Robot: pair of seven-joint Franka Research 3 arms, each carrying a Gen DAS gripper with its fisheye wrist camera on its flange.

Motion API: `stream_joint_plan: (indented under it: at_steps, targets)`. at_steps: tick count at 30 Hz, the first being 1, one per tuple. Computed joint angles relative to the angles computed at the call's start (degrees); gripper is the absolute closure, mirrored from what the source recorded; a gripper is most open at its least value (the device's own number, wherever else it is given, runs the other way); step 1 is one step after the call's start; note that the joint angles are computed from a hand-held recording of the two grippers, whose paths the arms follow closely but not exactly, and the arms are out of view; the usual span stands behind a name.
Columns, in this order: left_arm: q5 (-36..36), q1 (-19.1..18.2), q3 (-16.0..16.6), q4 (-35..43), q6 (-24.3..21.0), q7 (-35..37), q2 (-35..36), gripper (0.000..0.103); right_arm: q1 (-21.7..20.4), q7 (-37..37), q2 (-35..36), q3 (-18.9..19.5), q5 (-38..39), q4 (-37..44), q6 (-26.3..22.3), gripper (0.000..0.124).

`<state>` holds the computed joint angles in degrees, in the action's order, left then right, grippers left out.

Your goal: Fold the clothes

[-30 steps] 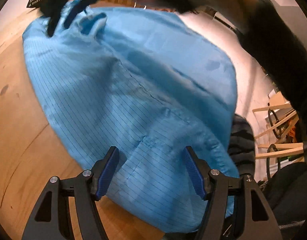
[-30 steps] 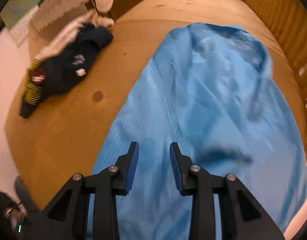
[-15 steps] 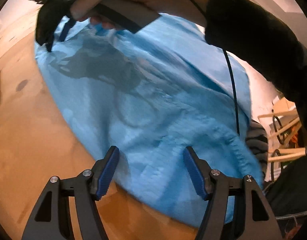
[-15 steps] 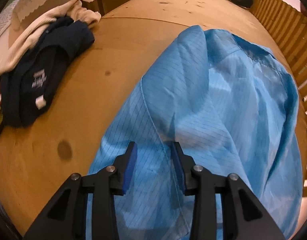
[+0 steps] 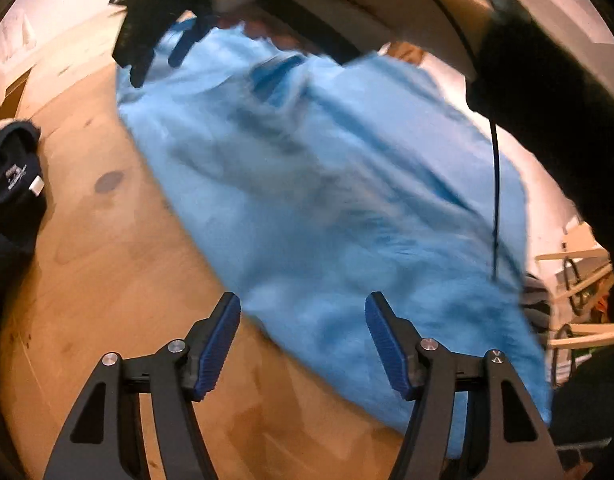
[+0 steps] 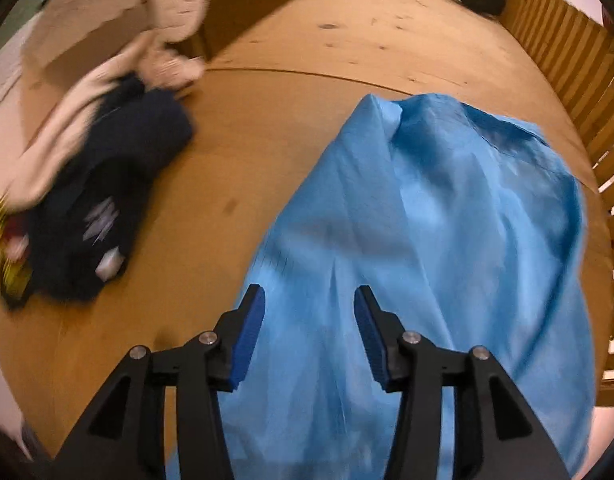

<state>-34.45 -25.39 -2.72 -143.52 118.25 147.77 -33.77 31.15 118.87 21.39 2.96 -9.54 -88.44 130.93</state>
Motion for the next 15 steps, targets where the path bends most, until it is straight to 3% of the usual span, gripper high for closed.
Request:
stream_joint_plan:
  at_steps: [7, 12, 15]
  targets:
    - [1.90, -3.03, 0.69, -9.16, -11.03, 2.01, -14.95, 0.040, 0.95, -5.32, -14.77, 5.97, 6.16, -19.45, -4.46, 0.077]
    - [3.58, -2.82, 2.82, -14.89, -16.89, -0.34, -24.24, 0.040, 2.65, -5.21, -16.86, 8.43, 5.42, -24.84, -5.78, 0.077]
    - [4.41, -2.95, 2.42, -18.32, -17.00, -0.91, -30.10, 0.040, 3.02, -1.54, -17.47, 8.49, 3.73, -26.66, -3.47, 0.076]
